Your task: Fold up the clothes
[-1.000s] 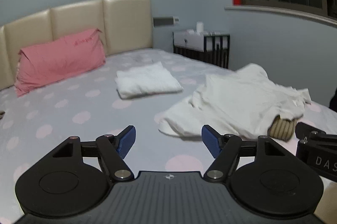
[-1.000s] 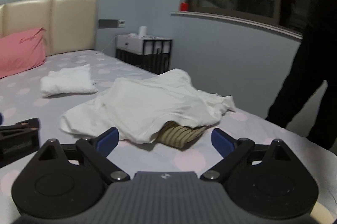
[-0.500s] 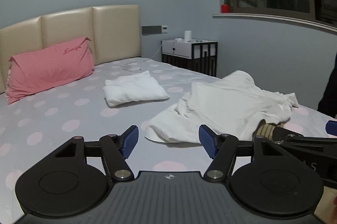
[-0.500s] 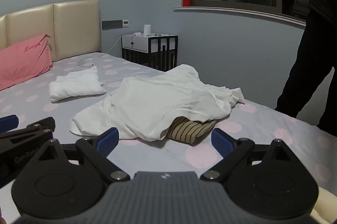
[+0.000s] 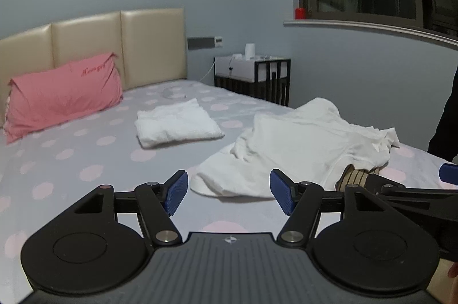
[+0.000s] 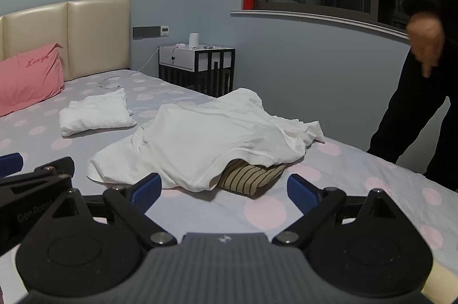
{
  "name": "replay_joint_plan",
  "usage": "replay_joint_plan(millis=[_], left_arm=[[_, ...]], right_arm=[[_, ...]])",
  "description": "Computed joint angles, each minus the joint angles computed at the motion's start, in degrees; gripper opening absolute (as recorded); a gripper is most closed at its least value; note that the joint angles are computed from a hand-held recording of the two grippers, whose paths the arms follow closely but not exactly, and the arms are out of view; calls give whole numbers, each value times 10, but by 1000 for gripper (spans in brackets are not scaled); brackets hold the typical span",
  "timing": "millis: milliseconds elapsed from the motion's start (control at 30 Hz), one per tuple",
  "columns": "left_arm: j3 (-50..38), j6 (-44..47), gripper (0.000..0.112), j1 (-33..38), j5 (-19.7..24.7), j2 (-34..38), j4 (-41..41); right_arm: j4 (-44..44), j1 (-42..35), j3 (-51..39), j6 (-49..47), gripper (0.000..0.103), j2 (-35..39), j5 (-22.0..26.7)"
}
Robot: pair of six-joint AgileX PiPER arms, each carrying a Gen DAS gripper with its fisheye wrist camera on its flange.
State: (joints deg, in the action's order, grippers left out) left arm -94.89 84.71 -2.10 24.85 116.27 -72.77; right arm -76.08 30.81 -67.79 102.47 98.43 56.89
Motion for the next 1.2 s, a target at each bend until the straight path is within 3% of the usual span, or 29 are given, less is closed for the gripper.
replay_joint_plan(millis=[67,133,233,333,467,567,800,867,933,1033,1200], left_arm=[[13,46,62,-2,-10,-5,-40],[2,0,62,-4,-9,-2,1],[3,3,63,-1,-6,0,-15],[-5,-36,64,-4,-9,1,26],[17,59,69,-10,-37,-6,-42],[13,26,73,-13,-45,-5,-11],[-1,-12,74,-13,-35,1,40],[-18,0,76,-3,7,7,42],[-35,21,78,6,52,15,46],[-34,98,80,4,74,16,7],[-72,145,80,-39,82,42,43]], right_arm=[[0,-1,-1,-4,95,1,-1],[5,-2,-3,-5,95,1,-2],[10,-5,-7,-11,95,5,-6],[6,-3,-11,-16,95,10,0],[11,-4,-15,-20,96,14,0],[15,-5,-16,-22,96,14,-1],[21,-7,-20,-33,96,15,-4],[24,-16,-21,-57,96,9,-14],[19,-36,-14,-81,97,-8,-43],[-8,-90,14,-82,97,-52,-112],[-61,-230,48,-170,97,-95,-314]])
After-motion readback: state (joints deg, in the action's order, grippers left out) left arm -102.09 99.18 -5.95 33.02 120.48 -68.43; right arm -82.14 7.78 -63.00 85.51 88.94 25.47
